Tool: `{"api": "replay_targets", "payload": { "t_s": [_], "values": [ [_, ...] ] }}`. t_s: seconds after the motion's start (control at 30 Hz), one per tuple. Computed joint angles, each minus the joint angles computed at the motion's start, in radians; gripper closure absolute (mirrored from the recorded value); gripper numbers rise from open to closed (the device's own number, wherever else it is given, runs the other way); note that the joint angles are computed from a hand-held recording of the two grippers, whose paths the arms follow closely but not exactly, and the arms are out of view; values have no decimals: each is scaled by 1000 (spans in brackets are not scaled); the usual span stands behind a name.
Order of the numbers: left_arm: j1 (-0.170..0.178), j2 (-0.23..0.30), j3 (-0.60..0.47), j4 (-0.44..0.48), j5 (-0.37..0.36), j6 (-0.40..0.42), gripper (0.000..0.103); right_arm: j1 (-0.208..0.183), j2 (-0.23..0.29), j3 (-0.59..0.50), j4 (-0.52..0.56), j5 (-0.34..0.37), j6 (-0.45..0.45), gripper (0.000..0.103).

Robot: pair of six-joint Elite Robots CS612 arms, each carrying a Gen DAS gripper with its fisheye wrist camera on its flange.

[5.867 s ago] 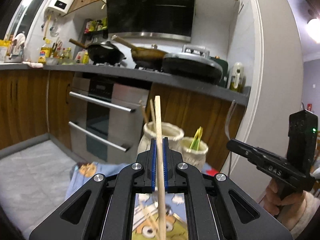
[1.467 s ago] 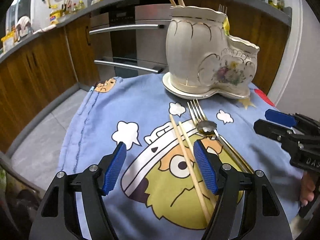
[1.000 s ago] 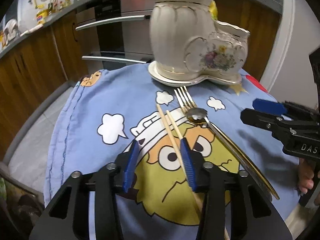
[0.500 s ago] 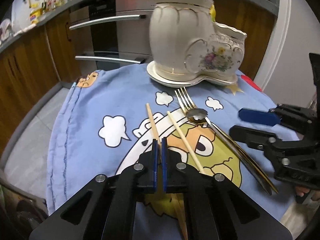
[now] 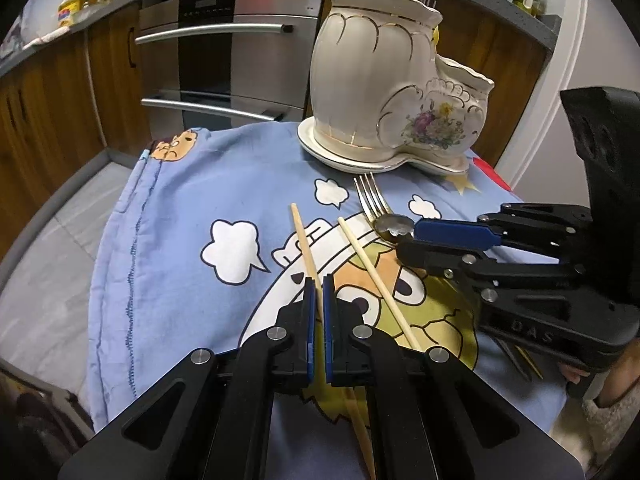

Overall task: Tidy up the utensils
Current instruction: 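Grasp a chopstick with the left gripper while the right grasps a silver spoon, then drop the chopstick into the tall cup while the right drops the spoon into the short cup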

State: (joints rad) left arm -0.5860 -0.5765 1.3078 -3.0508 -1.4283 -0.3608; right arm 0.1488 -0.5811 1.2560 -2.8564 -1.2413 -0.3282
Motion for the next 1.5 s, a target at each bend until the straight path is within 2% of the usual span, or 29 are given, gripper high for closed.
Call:
{"api": "replay_targets", "payload": {
  "t_s": [0.1,0.2,0.4,0.5,0.57,0.73,0.8,0.87,0.97,1.07,1.3,1.4,1.5],
  "values": [
    [0,0,-1,0,-2,2,98,4,4,-7,-7,-19,-2,86],
    [-3,2,-4,5,8,10,98,6,6,-6,-31,-18,-2,100],
    [-7,2,-12,31,23,-6,95,-12,-9,37,-111,25,17,100],
    [-4,-1,-23,70,14,-26,95,-38,-20,67,-161,103,62,101],
    [-5,-2,-31,101,23,-38,95,-51,-28,86,-201,131,84,101],
    [-36,0,-59,201,153,-1,96,-73,-40,121,-299,203,112,101],
    [-49,5,-66,213,214,24,97,-80,-41,129,-337,223,118,101],
    [-54,7,-65,210,238,24,97,-86,-42,135,-371,243,134,101],
    [-55,6,-52,182,263,12,98,-95,-40,140,-419,264,169,101],
    [-55,2,-25,92,291,0,98,-107,-35,143,-494,287,223,101],
    [-54,-1,24,-221,300,22,98,-123,-23,131,-624,310,330,101],
    [-52,0,32,-318,286,36,98,-120,-20,127,-651,298,348,101],
    [-48,3,33,-406,253,49,98,-115,-23,133,-688,250,353,101]
  ]
}}
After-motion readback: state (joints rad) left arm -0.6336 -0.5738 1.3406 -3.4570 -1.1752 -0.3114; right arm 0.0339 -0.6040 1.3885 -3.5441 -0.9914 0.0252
